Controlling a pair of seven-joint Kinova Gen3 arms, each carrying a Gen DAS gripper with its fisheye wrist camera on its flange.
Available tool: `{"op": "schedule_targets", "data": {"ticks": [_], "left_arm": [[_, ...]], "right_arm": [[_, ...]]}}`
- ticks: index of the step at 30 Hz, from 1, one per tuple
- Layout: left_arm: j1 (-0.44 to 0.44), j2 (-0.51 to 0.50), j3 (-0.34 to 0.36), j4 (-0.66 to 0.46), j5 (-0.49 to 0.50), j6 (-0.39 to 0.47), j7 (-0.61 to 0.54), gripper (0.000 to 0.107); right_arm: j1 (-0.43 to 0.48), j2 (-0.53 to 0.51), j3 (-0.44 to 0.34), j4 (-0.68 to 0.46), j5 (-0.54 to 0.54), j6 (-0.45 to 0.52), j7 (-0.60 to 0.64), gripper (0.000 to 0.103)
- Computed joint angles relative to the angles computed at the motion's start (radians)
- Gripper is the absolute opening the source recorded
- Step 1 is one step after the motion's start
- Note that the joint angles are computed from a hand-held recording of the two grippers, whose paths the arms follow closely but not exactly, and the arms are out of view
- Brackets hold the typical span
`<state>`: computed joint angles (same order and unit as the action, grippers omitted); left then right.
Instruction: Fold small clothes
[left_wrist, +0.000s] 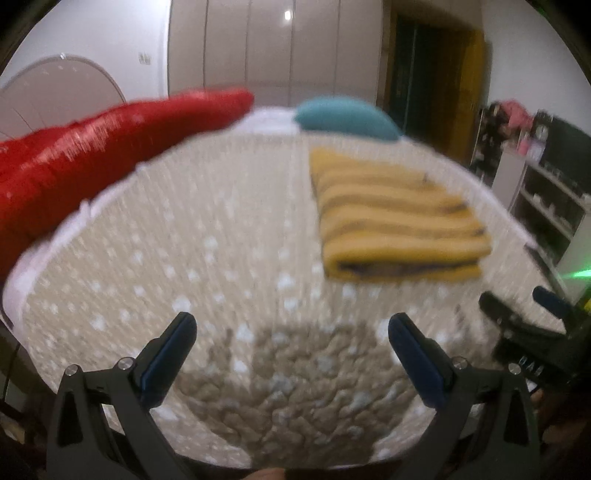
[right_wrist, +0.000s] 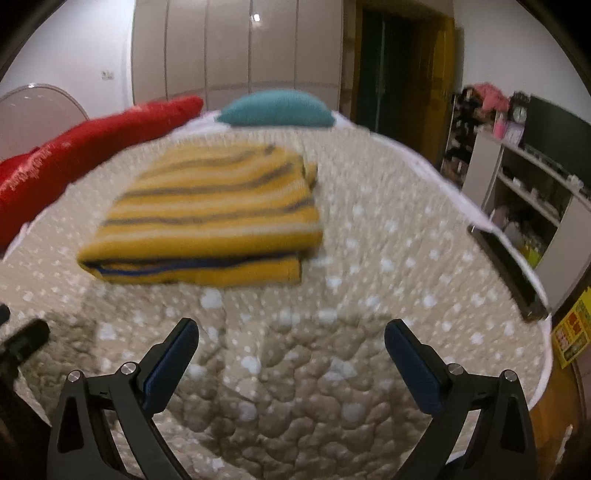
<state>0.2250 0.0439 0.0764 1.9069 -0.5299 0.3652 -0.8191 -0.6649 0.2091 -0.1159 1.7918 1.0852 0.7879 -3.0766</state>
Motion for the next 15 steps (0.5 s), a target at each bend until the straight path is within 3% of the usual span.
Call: {"op": "schedule_targets", "data": {"ticks": [3, 5, 10, 15], "left_arm": [[-0.005, -0.042, 0.007, 0.018, -0.041, -0.019, 0.025, 0.103], [-0.022, -0.061, 0.018, 0.021, 0.013, -0.027, -0.027, 0.103], [-0.043, -0.054, 0.052, -0.005, 0.029, 0.023, -0.04, 0.103], [-0.041, -0.022, 0.039, -0.039, 0.125, 0.081, -0.123, 0.103]], "right_arm": [[-0.035, -0.02, -0.01, 0.015, 0.094, 0.041, -0.053, 0.102], [-0.041, -0.024, -0.026, 0.01, 0.115, 0.058, -0.043, 0.102], [-0.039, -0.018, -0.044, -0.005, 0.116, 0.051, 0.001, 0.102], [-0.041, -0.016, -0.042, -0.007, 0.104, 0.052, 0.015, 0.102]]}}
